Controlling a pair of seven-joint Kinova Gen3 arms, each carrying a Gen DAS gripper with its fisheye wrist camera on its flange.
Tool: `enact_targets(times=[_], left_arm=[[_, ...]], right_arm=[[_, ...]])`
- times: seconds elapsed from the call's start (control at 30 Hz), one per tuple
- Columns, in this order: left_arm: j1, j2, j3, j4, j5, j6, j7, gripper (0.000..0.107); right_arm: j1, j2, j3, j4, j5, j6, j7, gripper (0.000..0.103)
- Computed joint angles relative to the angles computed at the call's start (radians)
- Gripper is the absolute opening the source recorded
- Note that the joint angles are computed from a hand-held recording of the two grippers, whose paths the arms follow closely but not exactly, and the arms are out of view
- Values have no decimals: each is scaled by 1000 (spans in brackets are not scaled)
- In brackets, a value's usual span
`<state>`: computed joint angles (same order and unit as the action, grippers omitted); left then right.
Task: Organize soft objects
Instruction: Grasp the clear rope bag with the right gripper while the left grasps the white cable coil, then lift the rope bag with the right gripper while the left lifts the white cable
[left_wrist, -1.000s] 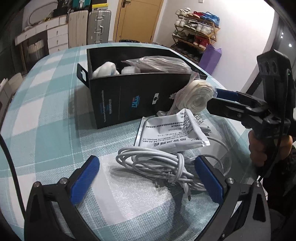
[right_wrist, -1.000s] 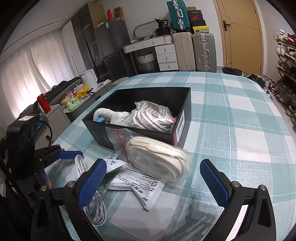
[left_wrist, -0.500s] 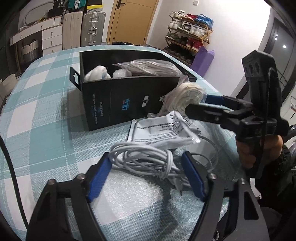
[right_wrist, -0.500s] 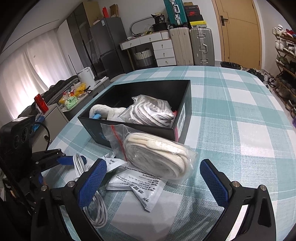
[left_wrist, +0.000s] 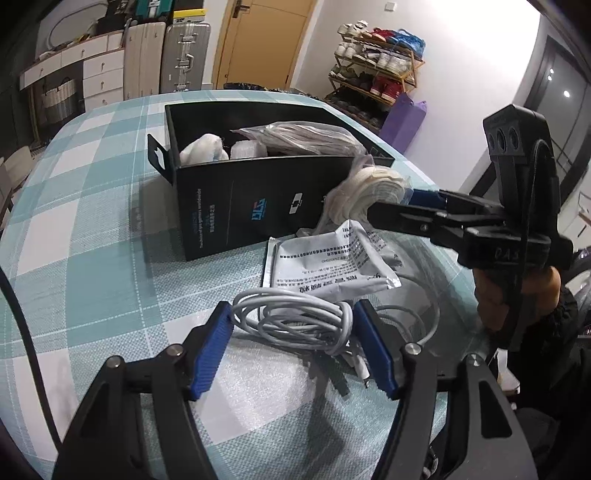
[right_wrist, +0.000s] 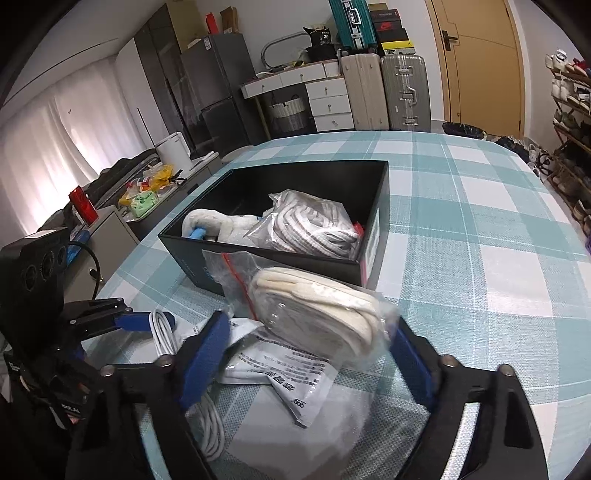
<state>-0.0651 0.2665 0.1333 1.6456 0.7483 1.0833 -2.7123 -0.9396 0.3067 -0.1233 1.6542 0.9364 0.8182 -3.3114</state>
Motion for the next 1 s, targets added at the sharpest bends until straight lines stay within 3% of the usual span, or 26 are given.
enact_targets(times=[0.37,0.53,0.6,0.77,0.9,1.0], left_arm=[[11,-9,-1,-2,-13,-9,-8,71],[16,-11,0,1,-18,-21,-2,74],[17,-9,1,1,-18,-24,1,75],[14,-4,2,-2,-18,-25,3,78],[14,-5,3,2,-19,-29,3,78],[15,-4,2,0,-22,-32,8,80]], right_arm=[[-7,-20,-26,17,32,-19,77,51],[-18,-4,-24,3,34,-3,109,44],[-27,1,-20,-1,42,7,114,33],[-32,7,-20,-12,34,19,160,30],[-44,8,-13,-7,63,29,140,11],[-49,4,-15,-5,76,45,141,4]])
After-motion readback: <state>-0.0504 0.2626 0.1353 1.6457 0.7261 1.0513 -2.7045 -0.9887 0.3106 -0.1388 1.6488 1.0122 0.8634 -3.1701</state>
